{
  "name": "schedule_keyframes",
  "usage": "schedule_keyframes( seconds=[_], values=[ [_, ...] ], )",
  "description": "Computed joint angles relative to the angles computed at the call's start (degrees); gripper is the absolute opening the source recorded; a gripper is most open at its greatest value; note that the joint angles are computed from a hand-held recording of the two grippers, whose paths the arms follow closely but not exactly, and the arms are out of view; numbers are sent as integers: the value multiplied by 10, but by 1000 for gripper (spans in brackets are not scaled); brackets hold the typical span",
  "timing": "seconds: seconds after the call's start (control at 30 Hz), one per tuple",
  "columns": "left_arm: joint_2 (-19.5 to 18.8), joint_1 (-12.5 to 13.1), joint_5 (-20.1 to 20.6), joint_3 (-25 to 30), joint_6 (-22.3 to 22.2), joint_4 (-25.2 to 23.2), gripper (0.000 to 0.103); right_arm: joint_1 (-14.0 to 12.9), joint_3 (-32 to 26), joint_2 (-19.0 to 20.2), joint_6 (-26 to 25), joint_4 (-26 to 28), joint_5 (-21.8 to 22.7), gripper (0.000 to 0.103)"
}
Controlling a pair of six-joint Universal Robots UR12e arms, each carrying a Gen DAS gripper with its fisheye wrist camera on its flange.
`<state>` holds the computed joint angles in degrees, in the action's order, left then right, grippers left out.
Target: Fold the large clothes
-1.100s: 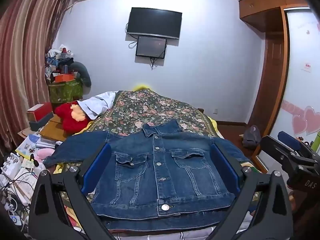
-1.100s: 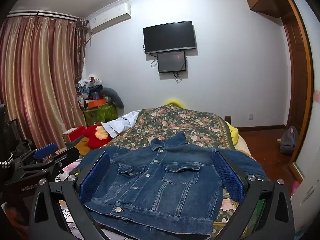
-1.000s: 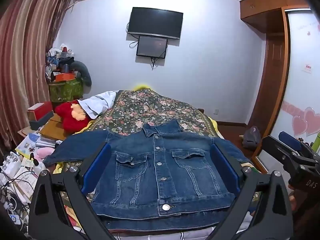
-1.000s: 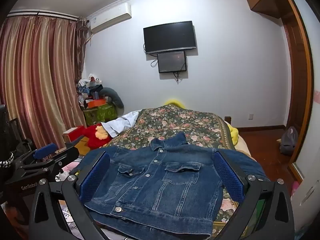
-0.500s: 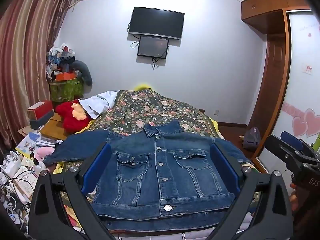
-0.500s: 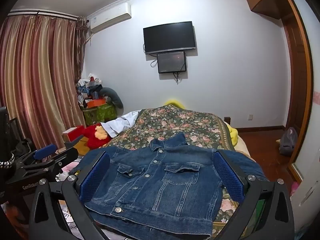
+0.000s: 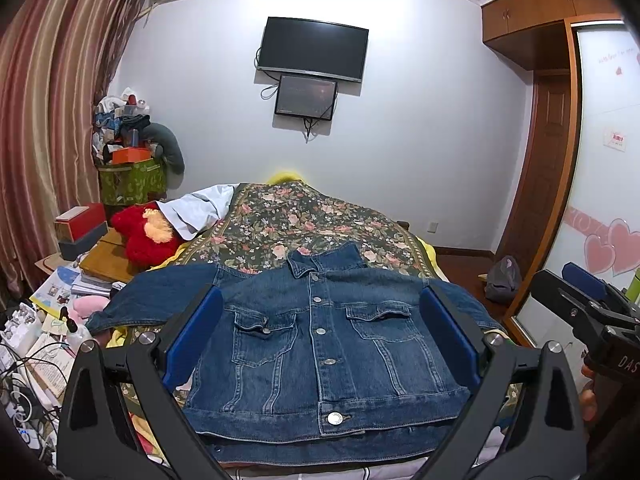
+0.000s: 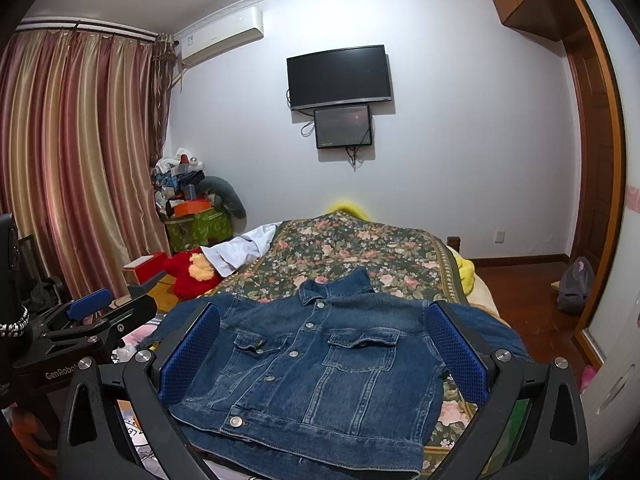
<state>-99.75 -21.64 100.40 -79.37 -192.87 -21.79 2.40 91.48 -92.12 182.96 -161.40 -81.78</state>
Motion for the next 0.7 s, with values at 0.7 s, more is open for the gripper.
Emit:
schedule_keyframes(
  seconds=[0.7],
  values=[
    [0, -5, 8, 0, 10, 8, 100, -7, -3, -3, -3, 4, 6, 103]
  ],
)
